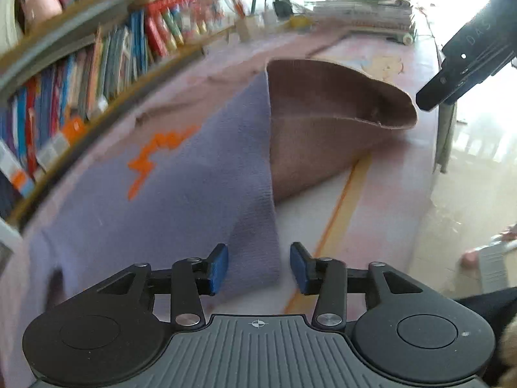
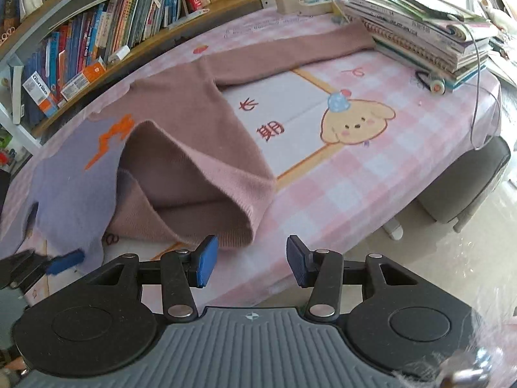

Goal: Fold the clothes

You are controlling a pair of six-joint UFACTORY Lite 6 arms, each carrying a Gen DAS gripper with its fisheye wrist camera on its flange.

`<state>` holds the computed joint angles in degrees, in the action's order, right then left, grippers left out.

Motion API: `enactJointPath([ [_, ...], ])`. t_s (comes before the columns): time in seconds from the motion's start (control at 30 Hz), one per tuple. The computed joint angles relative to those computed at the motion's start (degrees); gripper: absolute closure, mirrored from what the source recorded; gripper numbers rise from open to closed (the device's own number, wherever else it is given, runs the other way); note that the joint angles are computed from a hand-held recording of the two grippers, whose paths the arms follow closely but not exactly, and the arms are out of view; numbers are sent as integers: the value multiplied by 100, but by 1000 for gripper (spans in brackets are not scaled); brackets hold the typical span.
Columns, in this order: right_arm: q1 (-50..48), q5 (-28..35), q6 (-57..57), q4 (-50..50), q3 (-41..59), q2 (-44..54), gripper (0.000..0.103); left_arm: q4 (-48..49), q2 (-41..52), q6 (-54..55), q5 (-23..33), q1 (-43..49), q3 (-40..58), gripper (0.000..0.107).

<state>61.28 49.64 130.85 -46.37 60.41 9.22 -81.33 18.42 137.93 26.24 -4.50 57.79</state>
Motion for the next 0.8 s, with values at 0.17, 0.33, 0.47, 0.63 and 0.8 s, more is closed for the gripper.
enactJointPath([
  [0.17, 88, 175, 213, -22, -146, -181, 58, 1143, -102, -1494, 1050, 959, 525, 105],
  [0.33, 33, 448, 169, 37, -447, -516, 58, 3069, 260, -3567, 3113, 2412, 2048, 105],
  [0.47, -248, 201, -44, -53, -537, -529, 58, 3705, 649, -3856, 3884, 2944, 2488, 103],
  [0.63, -767, -431, -614, -111, -254, -17, 59, 3626, 1202, -4272, 4406, 3302, 3095, 94],
  [0.8, -1082, -647, -1216, -101, 313, 710, 61, 2820, 2184, -6365, 3840, 3292, 4146, 65],
])
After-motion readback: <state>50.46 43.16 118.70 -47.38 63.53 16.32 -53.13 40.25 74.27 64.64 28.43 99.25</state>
